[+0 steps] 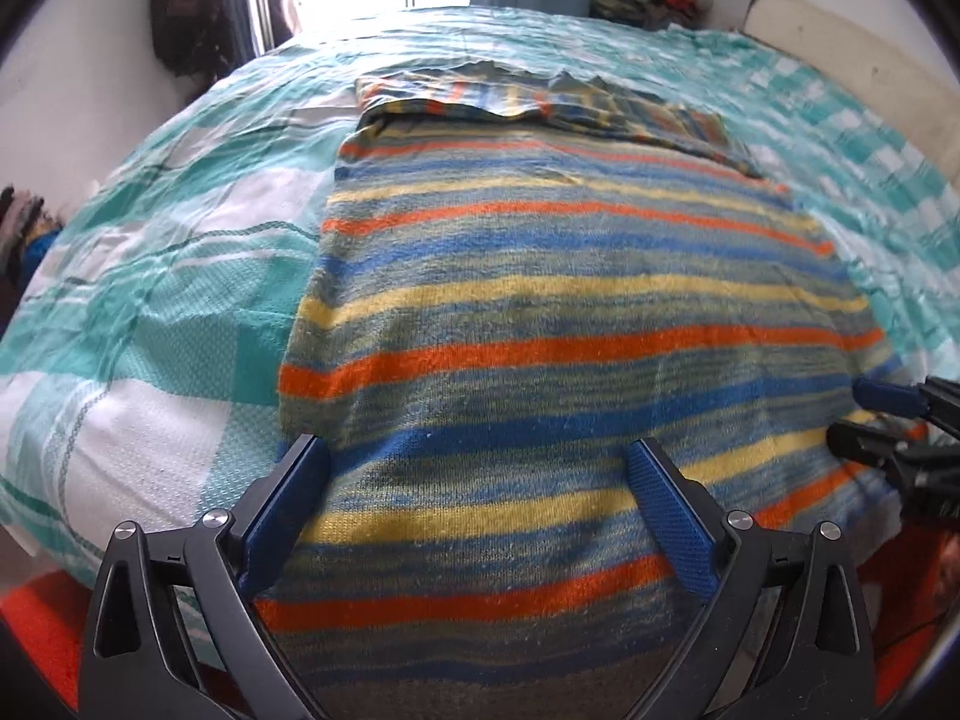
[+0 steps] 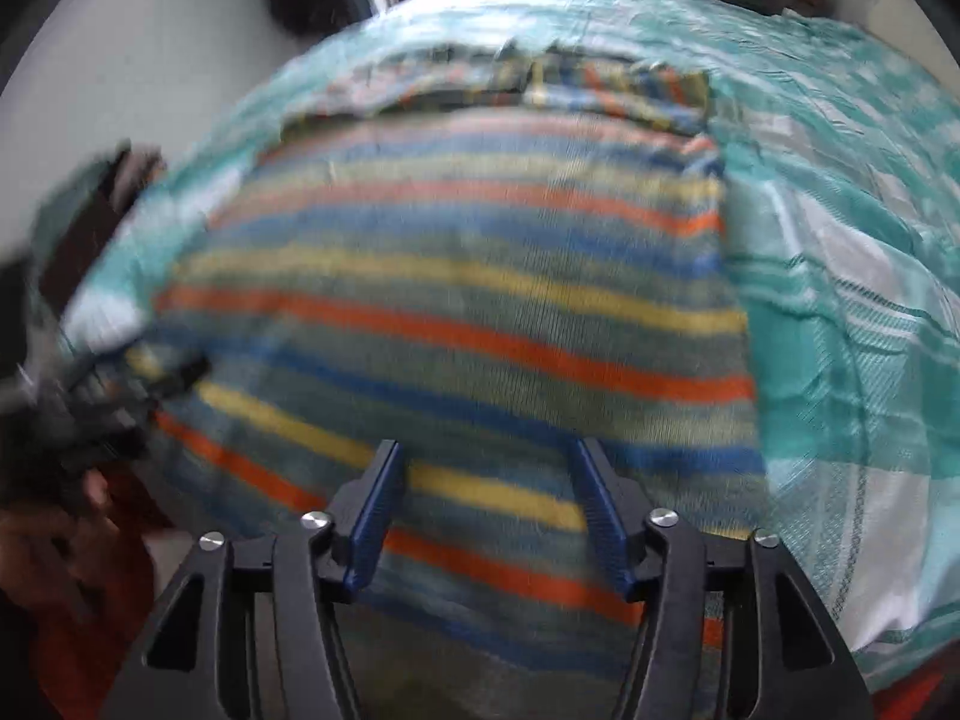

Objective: Fold small clothes

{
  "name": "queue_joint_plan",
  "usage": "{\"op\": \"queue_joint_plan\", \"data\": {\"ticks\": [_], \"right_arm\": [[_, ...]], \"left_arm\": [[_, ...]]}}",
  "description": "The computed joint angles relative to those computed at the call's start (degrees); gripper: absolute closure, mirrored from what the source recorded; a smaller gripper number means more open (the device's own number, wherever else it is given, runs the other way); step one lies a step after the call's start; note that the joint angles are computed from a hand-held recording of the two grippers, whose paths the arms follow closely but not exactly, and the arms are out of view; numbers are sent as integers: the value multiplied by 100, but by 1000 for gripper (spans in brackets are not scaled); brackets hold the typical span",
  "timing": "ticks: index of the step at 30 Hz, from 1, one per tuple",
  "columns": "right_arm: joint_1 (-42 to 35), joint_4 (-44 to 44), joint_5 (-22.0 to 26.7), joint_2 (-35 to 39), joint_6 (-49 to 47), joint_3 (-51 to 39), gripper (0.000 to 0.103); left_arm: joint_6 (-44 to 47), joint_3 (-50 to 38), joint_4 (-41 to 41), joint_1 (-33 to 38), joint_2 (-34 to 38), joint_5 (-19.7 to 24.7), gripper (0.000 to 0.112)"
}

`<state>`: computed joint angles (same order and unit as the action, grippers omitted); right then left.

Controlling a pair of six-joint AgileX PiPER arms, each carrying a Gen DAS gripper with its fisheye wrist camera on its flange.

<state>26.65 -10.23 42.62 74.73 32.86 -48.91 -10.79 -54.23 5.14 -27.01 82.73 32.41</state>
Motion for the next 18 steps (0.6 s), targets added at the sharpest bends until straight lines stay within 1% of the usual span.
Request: {"op": "queue_joint_plan", "data": {"ticks": [1, 2, 3, 5, 6, 10, 13, 18], "right_arm": [[130, -173, -115, -60, 168, 116, 34], [220, -247, -213, -68, 243, 195, 25], [347, -421, -289, -43, 413, 257, 19], [565, -796, -334, -27, 754, 348, 14], [624, -921, -365, -9, 872, 383, 12], [653, -1082, -559, -19, 1028, 521, 9], [777, -1312, -646, -46, 1277, 626, 8], [979, -1650, -645, -37, 1652, 699, 6]], "left_arm": [[37, 20, -37, 21, -9, -10, 12], [143, 65, -160, 75, -23, -53, 11], [234, 101, -248, 115, -19, -97, 11], [282, 201, -228, 112, -31, -217, 10], [185, 250, -64, 59, -24, -292, 10], [-241, 362, 401, -96, -41, -419, 10], [-301, 375, 473, -118, -53, -419, 10], [-444, 385, 625, -166, -47, -419, 10]]}}
